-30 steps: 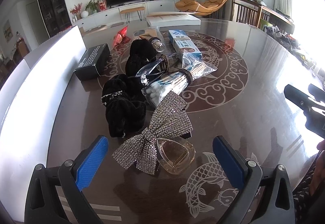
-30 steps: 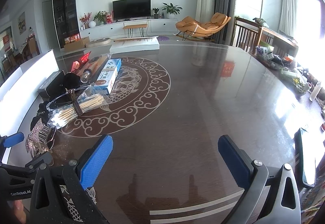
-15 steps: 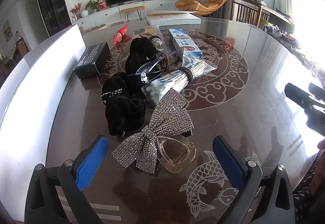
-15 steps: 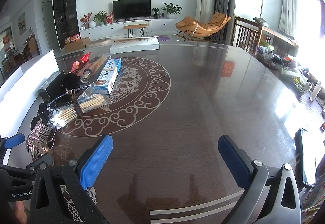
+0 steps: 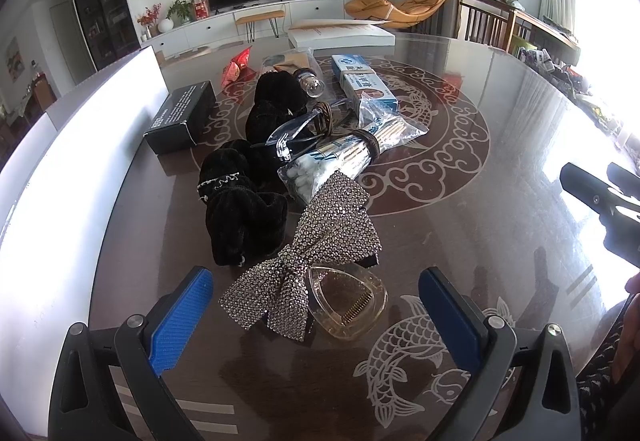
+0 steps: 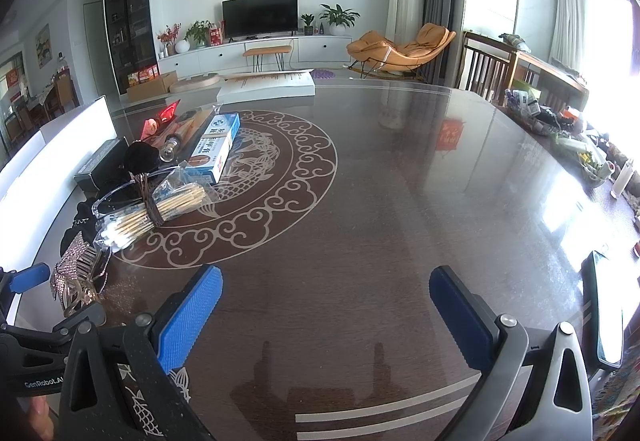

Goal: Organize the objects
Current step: 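Move the left gripper toward the silver rhinestone bow hair clip, then close the left gripper on the rhinestone bow and lift it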

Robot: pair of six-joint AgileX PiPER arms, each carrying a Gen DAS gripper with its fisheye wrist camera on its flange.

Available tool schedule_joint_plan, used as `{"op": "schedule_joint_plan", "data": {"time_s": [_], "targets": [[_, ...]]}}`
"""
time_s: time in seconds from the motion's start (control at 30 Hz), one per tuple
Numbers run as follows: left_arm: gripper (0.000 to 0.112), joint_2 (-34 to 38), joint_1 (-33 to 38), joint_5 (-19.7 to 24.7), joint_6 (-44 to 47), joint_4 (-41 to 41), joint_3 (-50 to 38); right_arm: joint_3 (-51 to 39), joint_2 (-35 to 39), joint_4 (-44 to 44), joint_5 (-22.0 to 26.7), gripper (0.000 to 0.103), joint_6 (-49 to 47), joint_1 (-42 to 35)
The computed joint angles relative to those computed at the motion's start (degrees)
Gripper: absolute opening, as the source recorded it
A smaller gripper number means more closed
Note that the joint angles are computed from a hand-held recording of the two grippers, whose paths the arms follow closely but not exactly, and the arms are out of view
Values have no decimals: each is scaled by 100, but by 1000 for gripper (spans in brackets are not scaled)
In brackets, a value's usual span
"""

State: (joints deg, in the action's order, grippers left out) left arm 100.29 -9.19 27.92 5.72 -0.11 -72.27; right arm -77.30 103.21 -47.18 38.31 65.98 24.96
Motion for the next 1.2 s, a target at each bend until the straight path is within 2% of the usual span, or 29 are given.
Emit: {"op": "schedule_joint_plan", "data": {"time_s": [0.37, 0.67, 0.87, 1.2], "targets": [[103, -52, 40, 19, 55, -46, 28, 62, -11, 54, -94, 103, 87, -65], [103, -33, 224, 205, 408, -374, -15, -61, 126, 409, -21, 103, -269, -108], [103, -153, 257, 250, 422, -251, 64, -150, 223, 774, -29, 103, -656, -153], [103, -270, 798, 432, 765, -463, 178, -212, 282, 1136, -122, 103, -1084, -146]]}}
